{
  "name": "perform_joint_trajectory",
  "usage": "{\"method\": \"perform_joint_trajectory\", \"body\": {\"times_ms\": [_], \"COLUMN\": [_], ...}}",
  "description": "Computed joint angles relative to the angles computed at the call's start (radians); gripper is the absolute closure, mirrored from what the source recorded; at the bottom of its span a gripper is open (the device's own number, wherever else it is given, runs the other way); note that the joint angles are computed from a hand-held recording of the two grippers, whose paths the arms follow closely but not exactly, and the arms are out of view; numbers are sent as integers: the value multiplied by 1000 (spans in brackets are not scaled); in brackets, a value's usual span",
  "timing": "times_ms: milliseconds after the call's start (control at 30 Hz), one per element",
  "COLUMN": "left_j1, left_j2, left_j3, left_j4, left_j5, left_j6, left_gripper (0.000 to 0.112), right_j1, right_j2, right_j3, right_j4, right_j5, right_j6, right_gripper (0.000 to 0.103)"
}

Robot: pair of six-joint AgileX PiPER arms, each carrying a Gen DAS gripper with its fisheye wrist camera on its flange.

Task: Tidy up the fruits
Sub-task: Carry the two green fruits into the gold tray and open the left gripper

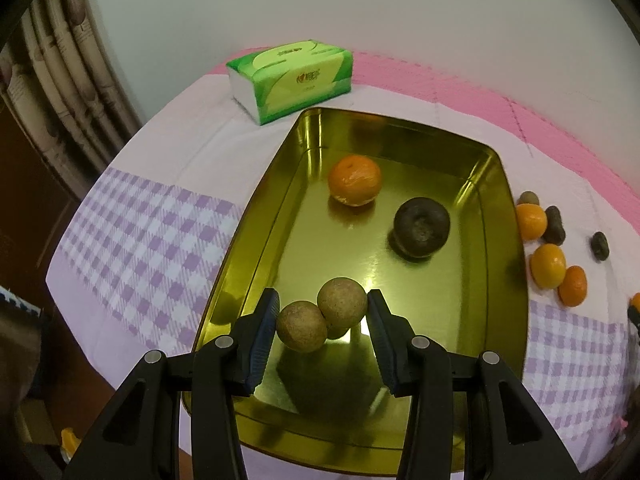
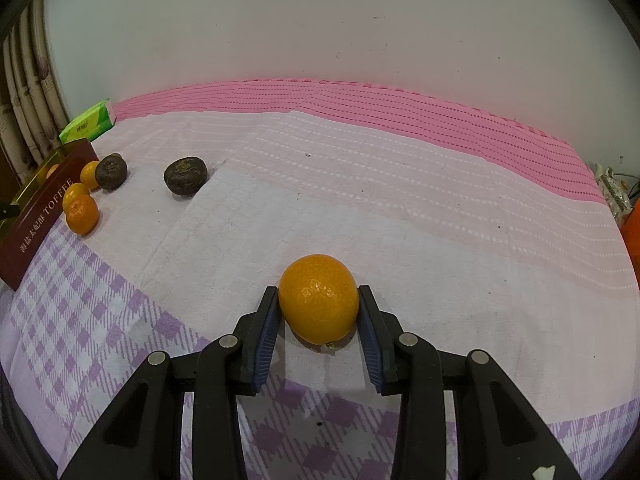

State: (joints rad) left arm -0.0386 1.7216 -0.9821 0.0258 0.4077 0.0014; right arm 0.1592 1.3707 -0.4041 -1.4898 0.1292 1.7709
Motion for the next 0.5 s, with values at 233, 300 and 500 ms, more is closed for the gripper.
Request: {"method": "perform_joint_trajectory", "body": {"times_ms": [233, 300, 500], "left_j1": [-12, -11, -9], "left_j2": [16, 20, 35], "left_j3": [1, -1, -14], "left_j4": [112, 120, 115], "left_j5": [-16, -13, -5], "left_j6": [-95, -102, -91], "left_gripper": [67, 66, 66], "right_j1": [-2, -1, -1], "right_j2": [0, 1, 1], "right_j3": [2, 1, 2], "right_j4": [-19, -19, -26], "right_j5": [-1, -1, 0], "right_j6": [17, 18, 25], "right_gripper": [68, 68, 68]}}
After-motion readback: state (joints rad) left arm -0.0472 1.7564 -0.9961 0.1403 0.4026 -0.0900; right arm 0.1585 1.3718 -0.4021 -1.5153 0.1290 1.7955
